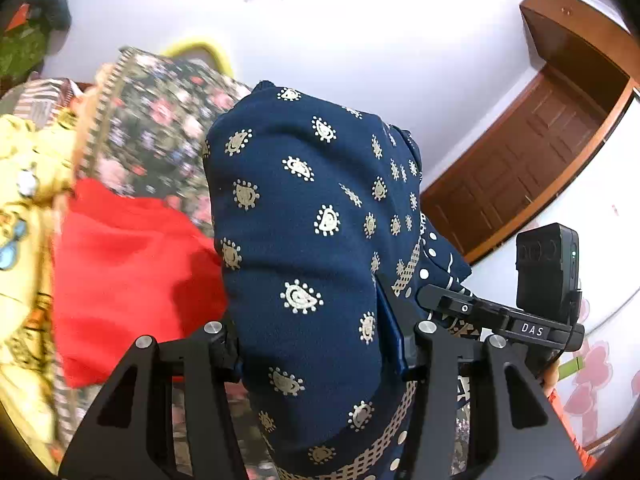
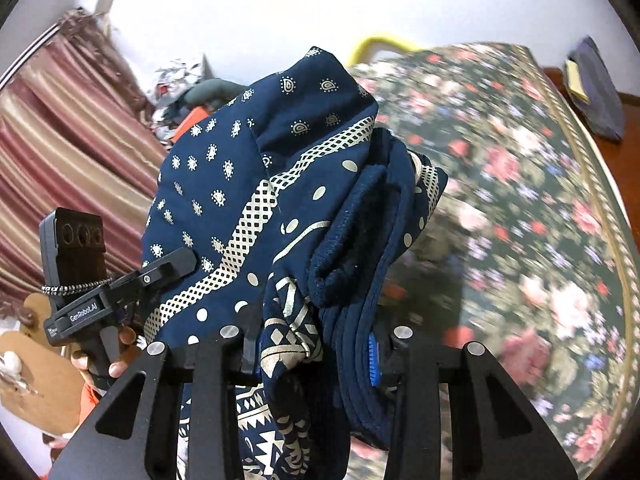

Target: Fold large clothes

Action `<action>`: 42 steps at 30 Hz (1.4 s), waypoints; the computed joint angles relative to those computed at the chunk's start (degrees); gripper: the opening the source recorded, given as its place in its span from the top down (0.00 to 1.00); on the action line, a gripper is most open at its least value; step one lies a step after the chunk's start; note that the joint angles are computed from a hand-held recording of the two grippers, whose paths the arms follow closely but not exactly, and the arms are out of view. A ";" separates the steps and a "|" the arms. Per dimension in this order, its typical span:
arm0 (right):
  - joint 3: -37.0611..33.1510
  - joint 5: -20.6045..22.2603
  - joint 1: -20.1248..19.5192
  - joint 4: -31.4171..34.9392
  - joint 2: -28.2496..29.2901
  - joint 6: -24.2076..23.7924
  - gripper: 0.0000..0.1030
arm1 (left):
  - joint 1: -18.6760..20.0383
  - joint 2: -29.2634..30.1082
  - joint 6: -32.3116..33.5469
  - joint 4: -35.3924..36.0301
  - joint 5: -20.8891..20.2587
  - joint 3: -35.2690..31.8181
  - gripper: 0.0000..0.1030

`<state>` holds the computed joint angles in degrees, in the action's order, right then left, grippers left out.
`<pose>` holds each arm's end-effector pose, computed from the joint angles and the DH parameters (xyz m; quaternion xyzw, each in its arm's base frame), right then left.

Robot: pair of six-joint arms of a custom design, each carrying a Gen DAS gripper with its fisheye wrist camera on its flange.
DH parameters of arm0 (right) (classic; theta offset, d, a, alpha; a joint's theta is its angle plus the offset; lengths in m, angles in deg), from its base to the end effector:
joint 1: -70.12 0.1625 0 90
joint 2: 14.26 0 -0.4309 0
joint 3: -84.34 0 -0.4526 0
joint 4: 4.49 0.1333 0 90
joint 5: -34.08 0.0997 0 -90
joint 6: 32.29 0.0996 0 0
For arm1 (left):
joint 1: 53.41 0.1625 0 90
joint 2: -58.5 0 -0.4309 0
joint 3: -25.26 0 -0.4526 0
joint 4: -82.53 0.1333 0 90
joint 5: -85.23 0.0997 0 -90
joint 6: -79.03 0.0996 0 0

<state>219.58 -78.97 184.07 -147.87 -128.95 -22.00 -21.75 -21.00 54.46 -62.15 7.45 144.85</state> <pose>0.2393 -0.3065 0.3722 0.0557 -0.9399 0.3210 0.1016 -0.3835 -0.4179 0.2256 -0.2735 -0.9477 0.1645 0.0045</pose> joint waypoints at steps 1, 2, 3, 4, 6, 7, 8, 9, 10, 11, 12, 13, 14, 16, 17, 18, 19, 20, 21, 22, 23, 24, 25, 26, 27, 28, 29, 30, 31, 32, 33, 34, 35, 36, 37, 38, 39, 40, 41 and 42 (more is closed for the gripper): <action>-0.53 0.07 0.60 -1.64 2.14 -0.03 0.68 | 0.64 -0.87 0.49 0.84 0.39 -0.38 0.50; -0.96 0.13 1.11 -2.89 3.93 -0.12 0.68 | 1.29 -1.60 1.11 1.59 0.80 -0.74 0.50; -1.35 0.42 1.10 -4.07 5.50 -0.55 0.68 | 1.88 -2.25 1.70 2.21 1.26 -0.94 0.50; -1.73 0.78 1.14 -5.41 7.21 -0.94 0.68 | 2.18 -2.83 1.97 2.91 1.67 -1.13 0.50; -2.50 1.81 0.81 -7.71 10.45 -1.29 0.68 | 3.63 -3.83 2.88 4.68 2.45 -1.88 0.50; -2.80 2.30 0.57 -8.81 12.04 -1.30 0.68 | 4.09 -4.21 3.10 5.44 2.79 -2.11 0.50; -3.01 2.62 0.42 -9.57 13.28 -1.33 0.68 | 5.09 -4.49 3.62 6.09 3.07 -2.29 0.50; -3.33 2.96 0.15 -10.58 14.91 -1.32 0.68 | 5.77 -4.56 3.91 6.54 3.18 -2.47 0.50; -3.51 3.12 -0.08 -11.46 16.32 -1.33 0.68 | 6.94 -4.40 4.41 6.92 3.11 -2.74 0.50; -3.71 3.50 -0.86 -12.74 18.24 -1.62 0.68 | 8.26 -4.04 4.80 7.17 2.82 -2.99 0.50; -3.87 3.63 -1.21 -13.38 19.48 -1.59 0.68 | 9.65 -3.67 4.96 7.38 2.44 -3.14 0.50; -4.03 3.57 -1.33 -13.93 20.62 -1.33 0.68 | 10.75 -3.59 4.88 7.67 2.02 -3.15 0.50; -4.00 3.60 -1.99 -14.91 21.92 -1.42 0.68 | 12.26 -2.82 4.86 7.74 1.45 -3.36 0.50; -3.79 3.20 -3.29 -15.93 23.86 -1.82 0.68 | 14.67 -1.06 5.12 7.59 0.58 -3.58 0.50; -3.60 3.23 -4.73 -16.44 25.00 -2.22 0.68 | 16.07 0.19 5.36 7.38 0.06 -3.80 0.50; -3.70 3.11 -5.38 -16.28 25.76 -1.94 0.68 | 17.43 1.47 5.42 7.22 -0.41 -3.94 0.50; -3.54 3.29 -6.69 -16.33 26.52 -1.93 0.68 | 18.43 2.54 5.39 7.15 -0.74 -4.12 0.50; -3.50 3.38 -7.83 -16.16 27.30 -1.88 0.68 | 19.63 3.94 5.46 7.07 -1.04 -4.27 0.49; -3.37 3.41 -8.64 -15.96 27.73 -1.94 0.68 | 20.37 4.84 5.23 7.18 -1.08 -4.21 0.48; -2.99 3.98 -9.69 -16.01 27.96 -2.73 0.68 | 21.28 5.90 5.23 6.78 -0.98 -3.92 0.47; -2.56 4.28 -10.63 -16.44 28.18 -4.15 0.68 | 21.91 6.40 6.06 5.30 -1.07 -3.15 0.45; -2.19 4.74 -11.29 -16.64 28.08 -5.84 0.68 | 22.13 6.39 6.82 3.87 -1.14 -2.36 0.42; -1.91 5.17 -11.64 -16.81 27.77 -7.21 0.67 | 22.32 6.12 7.63 1.97 -1.46 -1.42 0.41; -1.70 5.27 -11.74 -16.80 27.37 -8.61 0.64 | 22.31 5.74 8.06 0.88 -1.55 -0.79 0.39; -1.70 4.78 -11.43 -16.38 27.13 -9.25 0.64 | 22.01 5.27 8.14 0.65 -1.18 -0.31 0.38; -1.69 3.97 -10.87 -15.84 26.86 -10.14 0.61 | 21.62 4.87 8.10 0.71 -0.40 0.07 0.37; -1.57 2.12 -9.93 -15.79 26.75 -10.90 0.58 | 20.94 4.33 7.95 1.19 0.90 0.49 0.35; -1.41 0.04 -8.77 -15.66 26.67 -11.19 0.57 | 20.17 3.73 7.70 1.71 2.03 0.91 0.33; -1.07 -1.55 -8.10 -15.86 26.58 -12.01 0.52 | 19.04 2.93 7.42 2.33 3.89 1.54 0.31; -0.77 -4.62 -6.72 -15.77 26.53 -12.37 0.46 | 17.78 2.19 6.98 2.87 6.23 2.20 0.25; -0.67 -6.71 -6.07 -15.87 26.83 -12.82 0.43 | 16.69 1.58 6.91 3.00 8.68 2.97 0.20; -0.29 -8.90 -5.00 -15.55 26.77 -12.86 0.39 | 15.57 0.48 6.88 3.17 10.22 3.96 0.19; 0.21 -10.59 -4.20 -15.05 26.51 -13.02 0.36 | 14.49 -0.77 7.13 3.22 11.44 5.12 0.18; 0.75 -11.74 -3.63 -14.57 26.11 -12.99 0.36 | 13.96 -1.42 7.27 3.51 12.09 5.70 0.15; 1.44 -12.84 -3.01 -13.66 25.34 -12.65 0.34 | 13.05 -2.40 6.98 4.62 12.77 6.52 0.13; 2.24 -13.46 -2.58 -12.82 24.31 -12.34 0.34 | 12.05 -3.36 6.70 6.04 13.65 7.44 0.13; 2.74 -13.90 -2.31 -11.85 23.30 -12.04 0.34 | 11.17 -3.92 6.52 6.89 14.66 8.26 0.13; 3.44 -14.78 -1.54 -10.52 22.14 -11.13 0.34 | 9.78 -5.03 6.25 7.72 16.27 9.73 0.13; 4.08 -15.47 -0.90 -9.35 20.87 -10.50 0.34 | 8.39 -6.22 5.92 8.74 17.77 11.12 0.13; 4.25 -16.04 -0.33 -8.64 20.37 -9.95 0.34 | 7.22 -7.49 5.43 9.98 18.70 12.25 0.13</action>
